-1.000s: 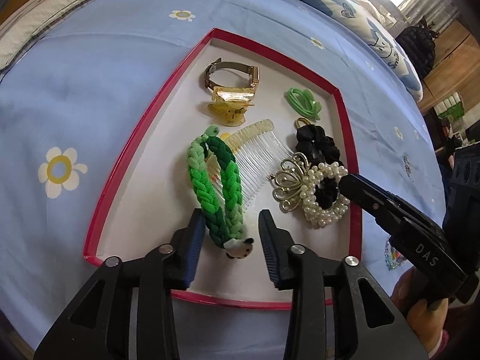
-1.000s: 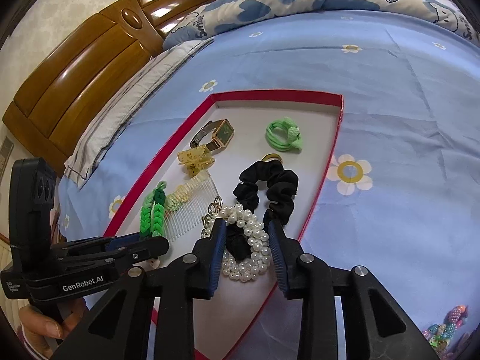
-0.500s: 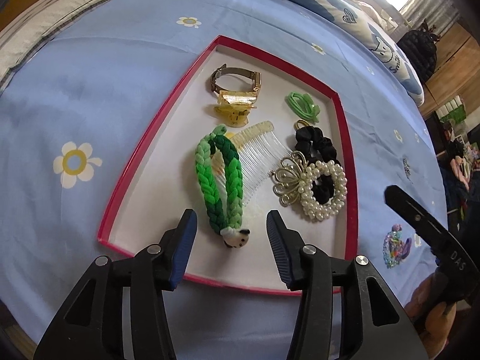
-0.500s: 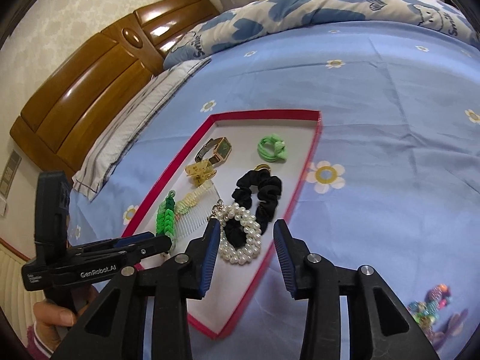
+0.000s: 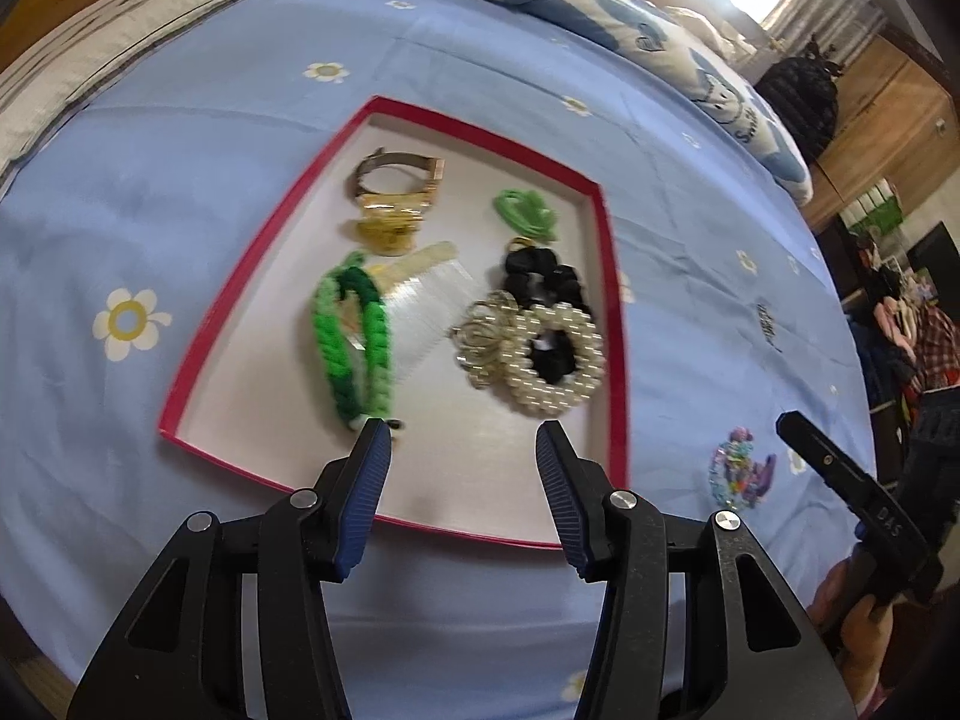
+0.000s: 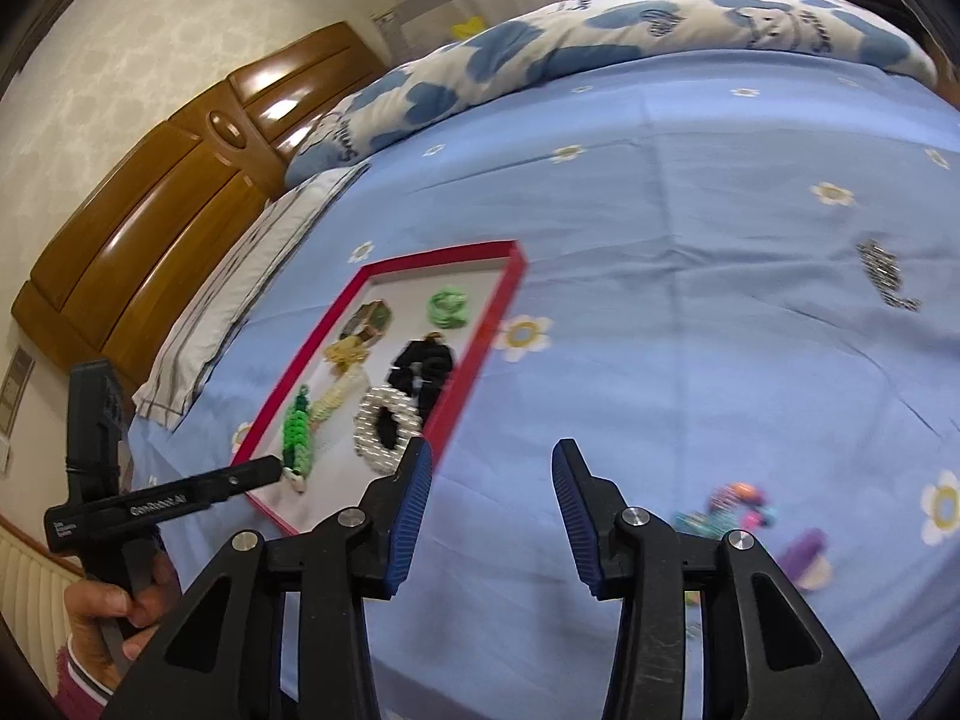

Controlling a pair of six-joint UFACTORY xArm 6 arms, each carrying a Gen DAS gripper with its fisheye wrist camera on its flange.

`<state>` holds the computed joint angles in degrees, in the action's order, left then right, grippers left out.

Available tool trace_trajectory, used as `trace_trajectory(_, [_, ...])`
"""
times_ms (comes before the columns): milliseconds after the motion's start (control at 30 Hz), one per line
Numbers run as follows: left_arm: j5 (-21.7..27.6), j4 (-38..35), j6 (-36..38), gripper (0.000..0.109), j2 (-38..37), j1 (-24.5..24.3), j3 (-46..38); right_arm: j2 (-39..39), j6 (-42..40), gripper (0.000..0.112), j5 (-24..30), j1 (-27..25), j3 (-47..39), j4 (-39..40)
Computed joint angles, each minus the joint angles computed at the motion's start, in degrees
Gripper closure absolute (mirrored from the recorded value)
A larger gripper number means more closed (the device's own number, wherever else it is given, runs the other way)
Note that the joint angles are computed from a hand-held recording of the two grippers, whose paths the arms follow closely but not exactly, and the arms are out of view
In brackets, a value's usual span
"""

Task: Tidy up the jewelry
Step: 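Move the left tool to the beaded bracelet while the right tool moves to the purple hair tie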

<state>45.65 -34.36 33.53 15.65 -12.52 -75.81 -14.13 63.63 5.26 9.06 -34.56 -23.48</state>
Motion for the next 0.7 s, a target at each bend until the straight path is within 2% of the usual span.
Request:
trace_trajectory(400, [1.6, -1.52, 2.99, 0.059, -3.79, -4.91, 4.14, -15.22, 9.19, 0.068, 5.87, -3.4, 12.35, -5.54])
trace_trajectory(700, [2.22, -0.74, 3.87, 0.059, -5.8, -9.44, 6.78, -23.46, 10.56, 0.067, 9.62, -5.09, 18.56, -4.82])
